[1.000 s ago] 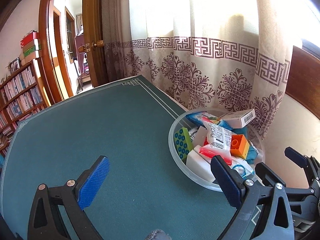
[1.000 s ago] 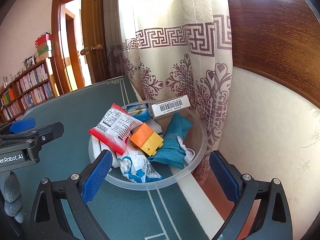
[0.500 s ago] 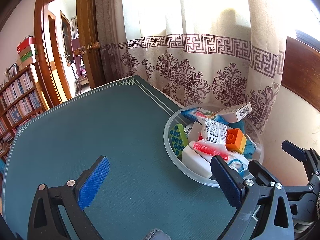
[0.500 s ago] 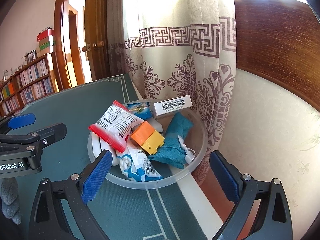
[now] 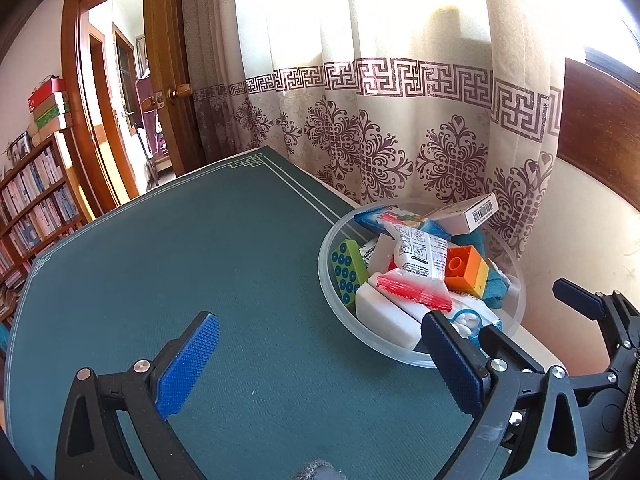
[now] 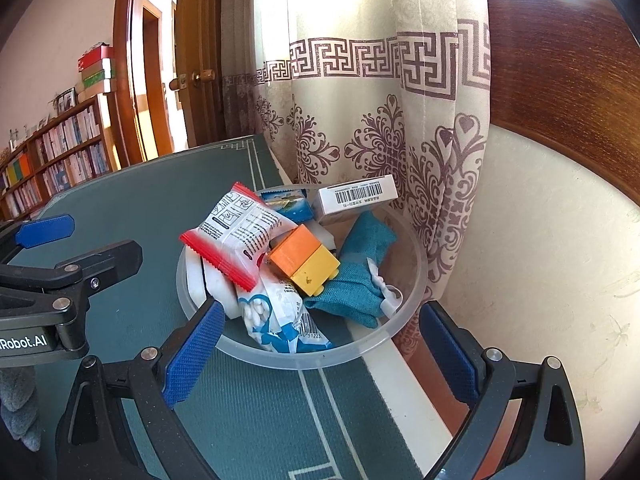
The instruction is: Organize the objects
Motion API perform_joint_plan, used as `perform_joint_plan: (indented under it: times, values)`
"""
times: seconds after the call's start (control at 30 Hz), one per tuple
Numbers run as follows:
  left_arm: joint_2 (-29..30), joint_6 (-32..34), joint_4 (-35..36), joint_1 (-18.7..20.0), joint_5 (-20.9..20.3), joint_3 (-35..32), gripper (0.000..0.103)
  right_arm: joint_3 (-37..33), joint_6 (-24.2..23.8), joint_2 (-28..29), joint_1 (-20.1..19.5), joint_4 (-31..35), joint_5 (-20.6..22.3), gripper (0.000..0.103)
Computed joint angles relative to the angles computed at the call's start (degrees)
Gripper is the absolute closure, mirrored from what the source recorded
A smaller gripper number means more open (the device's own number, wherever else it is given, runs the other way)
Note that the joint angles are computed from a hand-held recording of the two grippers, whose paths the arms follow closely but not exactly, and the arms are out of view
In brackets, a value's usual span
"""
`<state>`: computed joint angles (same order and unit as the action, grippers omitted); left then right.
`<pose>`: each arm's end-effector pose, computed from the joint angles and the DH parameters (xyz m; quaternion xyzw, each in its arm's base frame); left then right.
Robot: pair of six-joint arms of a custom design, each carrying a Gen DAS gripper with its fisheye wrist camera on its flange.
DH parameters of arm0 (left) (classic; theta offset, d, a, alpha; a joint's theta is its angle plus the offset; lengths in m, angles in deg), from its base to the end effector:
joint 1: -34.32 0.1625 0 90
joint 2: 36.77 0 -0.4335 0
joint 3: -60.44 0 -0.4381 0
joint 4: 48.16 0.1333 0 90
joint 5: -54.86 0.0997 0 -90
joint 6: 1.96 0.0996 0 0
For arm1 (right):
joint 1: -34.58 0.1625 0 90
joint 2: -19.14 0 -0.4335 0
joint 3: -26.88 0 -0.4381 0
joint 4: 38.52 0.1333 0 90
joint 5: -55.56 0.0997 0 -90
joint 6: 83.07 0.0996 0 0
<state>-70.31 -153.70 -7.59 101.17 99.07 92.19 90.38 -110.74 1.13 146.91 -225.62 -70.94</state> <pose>-0.1227 -0.8077 0.2945 0.2088 0.8214 -0.3822 0.3682 0.3892 -0.7526 0.0125 0.2378 -0.8325 0.3998 0.3009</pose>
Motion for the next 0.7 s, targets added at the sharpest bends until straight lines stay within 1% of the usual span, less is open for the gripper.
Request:
perform_joint_plan:
  times: [0.7]
  values:
    - [1.80, -2.26, 3.91, 0.17, 0.96, -2.84, 0.000, -0.09, 0.24, 0.10, -0.06, 0.63, -0.18, 0.004]
